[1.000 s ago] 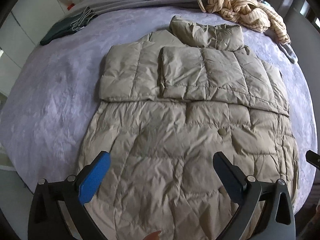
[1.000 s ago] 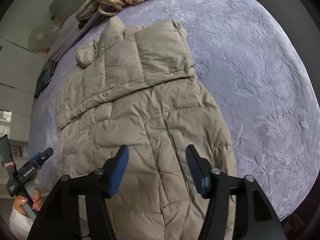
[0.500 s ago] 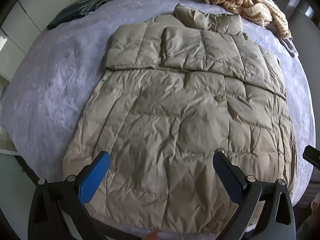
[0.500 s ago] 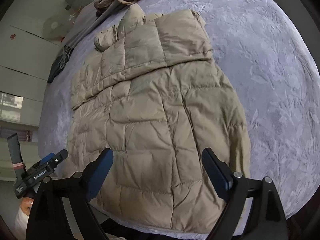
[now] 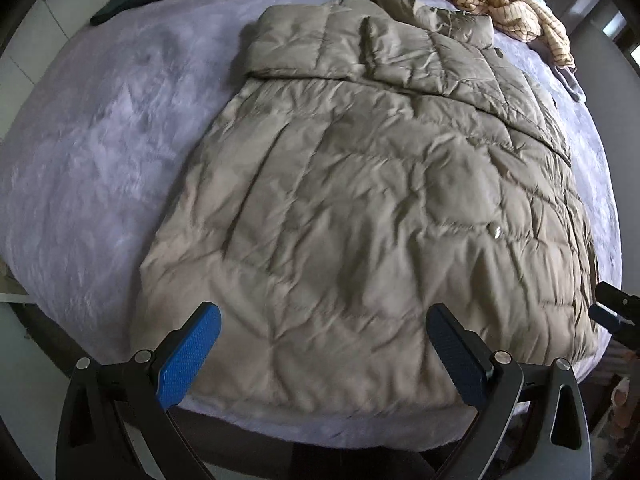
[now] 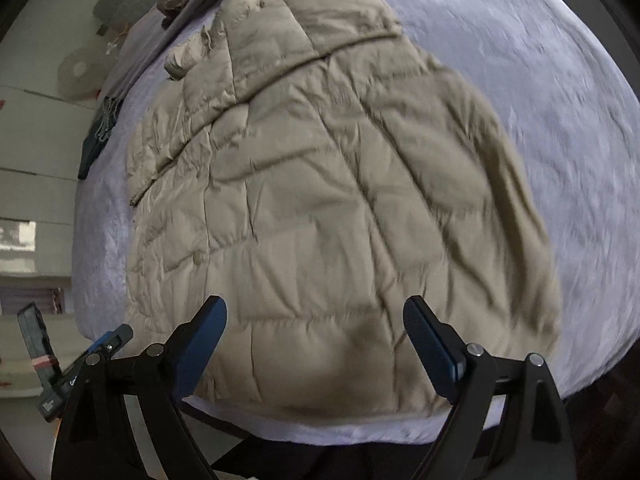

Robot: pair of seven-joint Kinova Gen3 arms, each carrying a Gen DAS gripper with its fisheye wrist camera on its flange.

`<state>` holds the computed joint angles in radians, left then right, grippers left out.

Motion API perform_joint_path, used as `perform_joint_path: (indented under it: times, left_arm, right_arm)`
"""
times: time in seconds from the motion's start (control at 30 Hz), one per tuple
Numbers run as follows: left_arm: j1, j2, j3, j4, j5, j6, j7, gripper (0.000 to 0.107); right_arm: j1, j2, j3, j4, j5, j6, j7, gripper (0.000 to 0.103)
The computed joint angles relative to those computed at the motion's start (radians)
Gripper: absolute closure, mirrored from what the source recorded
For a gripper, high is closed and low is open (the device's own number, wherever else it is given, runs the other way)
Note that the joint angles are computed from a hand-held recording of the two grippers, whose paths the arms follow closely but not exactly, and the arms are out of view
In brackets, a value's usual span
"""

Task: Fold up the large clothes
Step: 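Grasp the beige coat hem with both tools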

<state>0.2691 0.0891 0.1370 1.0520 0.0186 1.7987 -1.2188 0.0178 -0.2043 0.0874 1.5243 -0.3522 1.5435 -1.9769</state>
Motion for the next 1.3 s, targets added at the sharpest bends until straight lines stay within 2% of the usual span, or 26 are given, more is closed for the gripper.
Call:
perform_joint_path:
  times: [0.13,0.37,0.6,0.87,1.1,1.3]
  left_arm:
    - [-0.076,-0.065,-0.043,0.081,0.096,-0.023,-0.08,0.005]
    - [-0.217,-0.143,-0.127,0.197,0.264,-0.021,-0.176,0.005]
    - [-0.307,-0.167,-0.179,0.252,0.373,0.005,-0.241,0.005]
    - [-0.371,-0.168,-0.215,0.312,0.441,0.069,-0.325,0.005]
    - [-0.415,-0.145,-0.223,0.439,0.551,0.048,-0.316,0.005]
    - [-0.425,-0.149,-0.216,0.475,0.595,-0.039,-0.26,0.005]
  right_arm:
    - [-0.007,-0.053,-0.027,0.057,-0.005,-0.035,-0.073,0.011]
    - [-0.023,-0.161,-0.026,0.154,-0.04,-0.111,-0.17,0.011]
    - [-0.006,-0.257,-0.008,0.226,-0.029,-0.142,-0.284,0.011]
    - [0.041,-0.385,0.033,0.309,0.019,-0.147,-0.395,0.011]
    - [0.054,-0.407,0.075,0.396,-0.006,-0.196,-0.458,0.011]
    - [0.041,-0.41,0.1,0.49,-0.089,-0.36,-0.477,0.011]
